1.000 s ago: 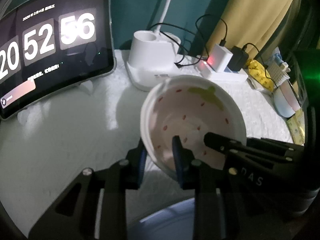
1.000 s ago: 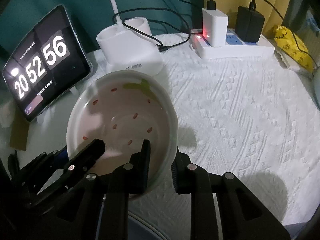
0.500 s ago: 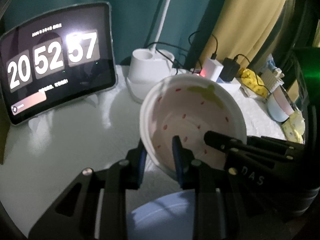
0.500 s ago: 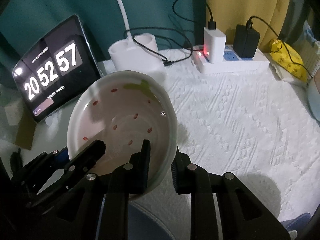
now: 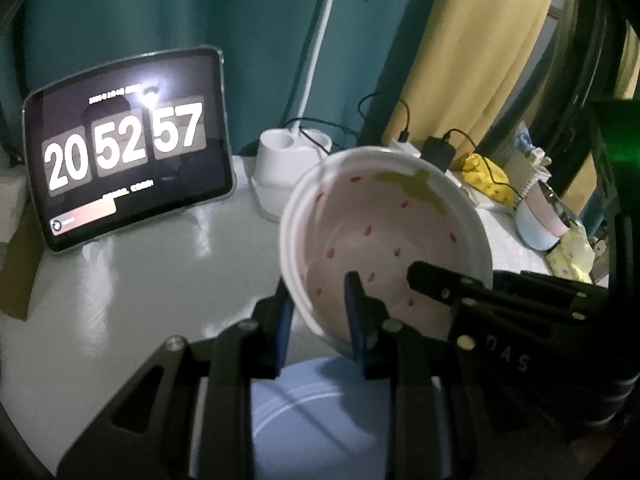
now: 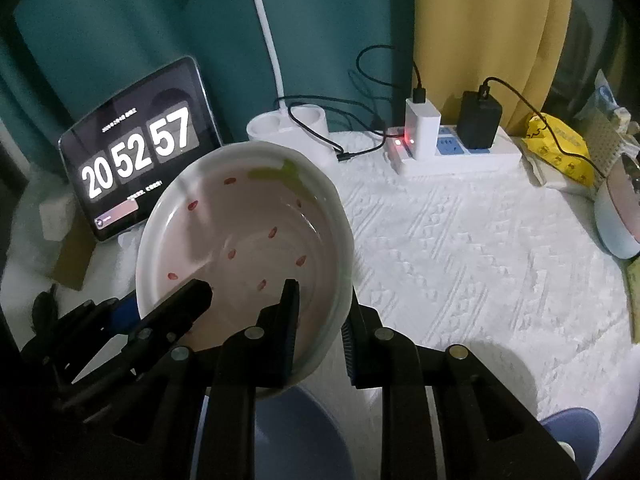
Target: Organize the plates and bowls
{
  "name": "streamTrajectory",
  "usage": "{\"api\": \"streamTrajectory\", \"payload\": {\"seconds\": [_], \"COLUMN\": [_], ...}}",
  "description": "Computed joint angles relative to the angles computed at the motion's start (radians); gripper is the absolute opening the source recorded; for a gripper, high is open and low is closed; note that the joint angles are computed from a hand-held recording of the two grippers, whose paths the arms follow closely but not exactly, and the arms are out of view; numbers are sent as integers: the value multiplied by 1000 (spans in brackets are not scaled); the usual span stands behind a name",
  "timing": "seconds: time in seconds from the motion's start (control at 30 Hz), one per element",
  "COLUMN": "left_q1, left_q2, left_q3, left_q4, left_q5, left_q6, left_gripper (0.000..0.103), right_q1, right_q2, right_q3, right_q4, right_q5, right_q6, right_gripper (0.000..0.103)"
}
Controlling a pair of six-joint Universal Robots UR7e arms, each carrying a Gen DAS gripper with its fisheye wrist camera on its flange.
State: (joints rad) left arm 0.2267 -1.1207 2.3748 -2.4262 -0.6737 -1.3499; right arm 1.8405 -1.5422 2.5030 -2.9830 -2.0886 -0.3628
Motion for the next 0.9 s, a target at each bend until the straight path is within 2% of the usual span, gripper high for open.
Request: {"api": "streamTrajectory", "payload": {"seconds": [0.57,0.9], "left_q1": [-101,-143], "left_q2": [-16,-2], "left_q3": [-30,-50], "left_q4": [144,183], "left_q5": [3,-5], "left_q6": [-111,-140], "left_gripper": [25,25], "right_q1": [33,28], "right_q2": [-158,-259], "right_q3": [38,54], "right_q4": [83,133], "right_q5": [21,44], "right_q6": [14,5], "right_gripper": [22,22]}}
